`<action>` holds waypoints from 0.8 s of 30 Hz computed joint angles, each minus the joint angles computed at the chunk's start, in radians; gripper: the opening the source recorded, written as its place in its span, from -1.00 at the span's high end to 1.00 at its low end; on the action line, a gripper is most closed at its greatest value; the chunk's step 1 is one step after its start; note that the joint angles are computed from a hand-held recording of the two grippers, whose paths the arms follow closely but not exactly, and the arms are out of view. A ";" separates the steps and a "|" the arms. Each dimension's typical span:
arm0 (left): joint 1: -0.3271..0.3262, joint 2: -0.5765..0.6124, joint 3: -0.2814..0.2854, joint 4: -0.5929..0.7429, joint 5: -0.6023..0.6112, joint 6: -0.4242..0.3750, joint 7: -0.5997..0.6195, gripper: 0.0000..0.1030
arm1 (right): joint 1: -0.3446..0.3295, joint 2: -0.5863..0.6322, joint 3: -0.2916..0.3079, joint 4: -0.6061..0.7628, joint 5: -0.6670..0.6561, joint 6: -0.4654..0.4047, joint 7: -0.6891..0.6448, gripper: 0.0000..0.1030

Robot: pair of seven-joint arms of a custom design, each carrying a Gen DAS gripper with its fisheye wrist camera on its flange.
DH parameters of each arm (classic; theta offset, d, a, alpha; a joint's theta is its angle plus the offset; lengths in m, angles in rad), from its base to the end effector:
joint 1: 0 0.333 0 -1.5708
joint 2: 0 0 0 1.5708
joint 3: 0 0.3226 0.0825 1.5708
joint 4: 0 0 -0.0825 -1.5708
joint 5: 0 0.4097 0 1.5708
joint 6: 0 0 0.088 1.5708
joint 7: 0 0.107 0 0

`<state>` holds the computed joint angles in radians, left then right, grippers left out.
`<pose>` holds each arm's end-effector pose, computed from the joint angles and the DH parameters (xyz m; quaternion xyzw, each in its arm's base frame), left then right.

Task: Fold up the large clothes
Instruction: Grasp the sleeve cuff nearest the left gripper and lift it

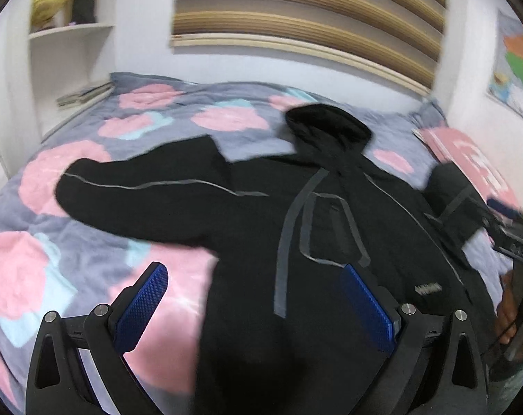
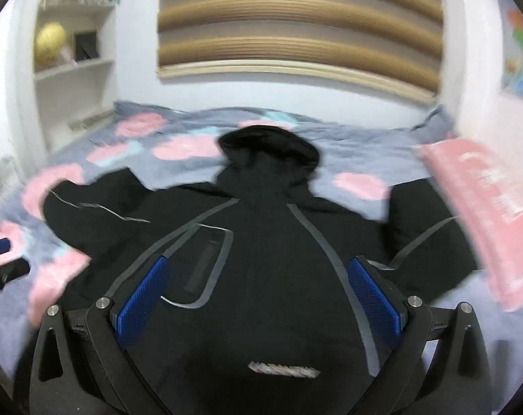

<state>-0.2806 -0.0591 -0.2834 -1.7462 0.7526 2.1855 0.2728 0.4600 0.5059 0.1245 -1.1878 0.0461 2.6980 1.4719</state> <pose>0.5264 -0.3092 0.6512 -0.7670 0.4871 -0.2756 0.3139 0.6689 0.4051 0.6256 -0.7747 0.4067 -0.2137 0.4344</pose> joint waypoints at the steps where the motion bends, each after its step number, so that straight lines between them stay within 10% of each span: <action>1: 0.016 -0.030 0.017 -0.040 0.003 0.024 -0.014 -0.95 | -0.030 0.031 0.045 0.019 0.052 0.008 -0.049 -1.00; 11: 0.281 -0.218 0.125 -0.338 0.003 0.275 -0.126 -0.95 | -0.008 0.273 0.030 0.198 0.108 -0.119 -0.034 -0.92; 24: 0.525 -0.086 0.185 -0.426 0.017 0.581 -0.474 -0.95 | -0.014 0.318 0.040 0.256 0.149 -0.182 -0.064 -0.98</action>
<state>0.2443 -0.1455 -0.0984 -2.1725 0.7693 2.7667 -0.2016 0.4455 0.8243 0.1647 -0.9315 0.1950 2.5164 1.4078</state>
